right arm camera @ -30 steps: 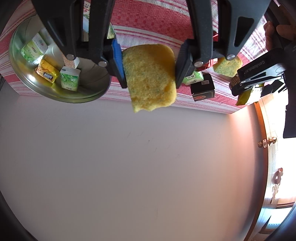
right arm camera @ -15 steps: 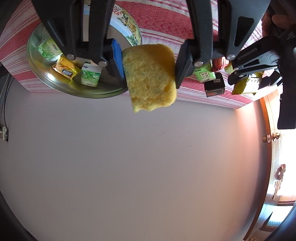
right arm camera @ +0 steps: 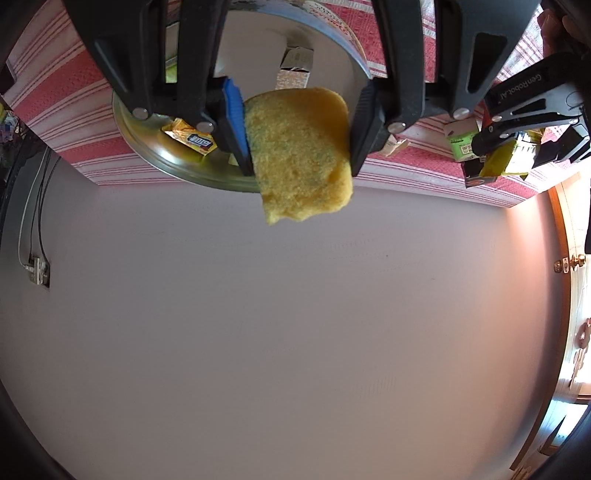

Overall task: Organize objects
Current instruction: 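Carry the yellow biscuit packet and sponge cake over the tin with both grippers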

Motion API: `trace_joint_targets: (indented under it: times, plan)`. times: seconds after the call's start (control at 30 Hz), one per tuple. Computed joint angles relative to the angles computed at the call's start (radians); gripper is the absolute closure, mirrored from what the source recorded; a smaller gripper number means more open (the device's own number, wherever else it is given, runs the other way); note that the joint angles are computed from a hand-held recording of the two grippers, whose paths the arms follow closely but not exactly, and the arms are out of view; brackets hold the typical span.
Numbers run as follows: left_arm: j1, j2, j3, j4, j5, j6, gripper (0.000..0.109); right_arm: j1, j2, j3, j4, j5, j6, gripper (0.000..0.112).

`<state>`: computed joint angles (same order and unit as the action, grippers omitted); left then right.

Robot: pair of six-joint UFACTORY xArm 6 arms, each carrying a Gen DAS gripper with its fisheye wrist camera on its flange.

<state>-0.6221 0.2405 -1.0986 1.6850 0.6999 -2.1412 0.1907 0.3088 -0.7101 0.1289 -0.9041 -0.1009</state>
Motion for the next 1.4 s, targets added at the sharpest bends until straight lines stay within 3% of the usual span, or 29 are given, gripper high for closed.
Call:
trace_joint_targets:
  times: [0.5, 0.73, 0.8, 1.07, 1.4]
  plan:
    - [-0.063, 0.112, -0.192, -0.018, -0.029, 0.077, 0.036, -0.173, 0.016, -0.038, -0.022, 0.008, 0.011, 0.063]
    - [-0.075, 0.193, -0.308, -0.042, -0.06, 0.134, 0.036, -0.213, 0.045, -0.094, 0.003, 0.034, -0.003, 0.063]
    - [-0.075, 0.217, -0.34, -0.053, -0.074, 0.151, 0.036, -0.171, 0.032, -0.076, 0.072, 0.025, -0.042, 0.063]
    - [-0.075, 0.327, -0.485, -0.138, -0.116, 0.263, 0.036, -0.156, 0.072, -0.146, 0.18, 0.095, -0.156, 0.063]
    - [-0.052, 0.396, -0.541, -0.227, -0.157, 0.345, 0.036, -0.15, 0.106, -0.195, 0.175, 0.217, -0.202, 0.063]
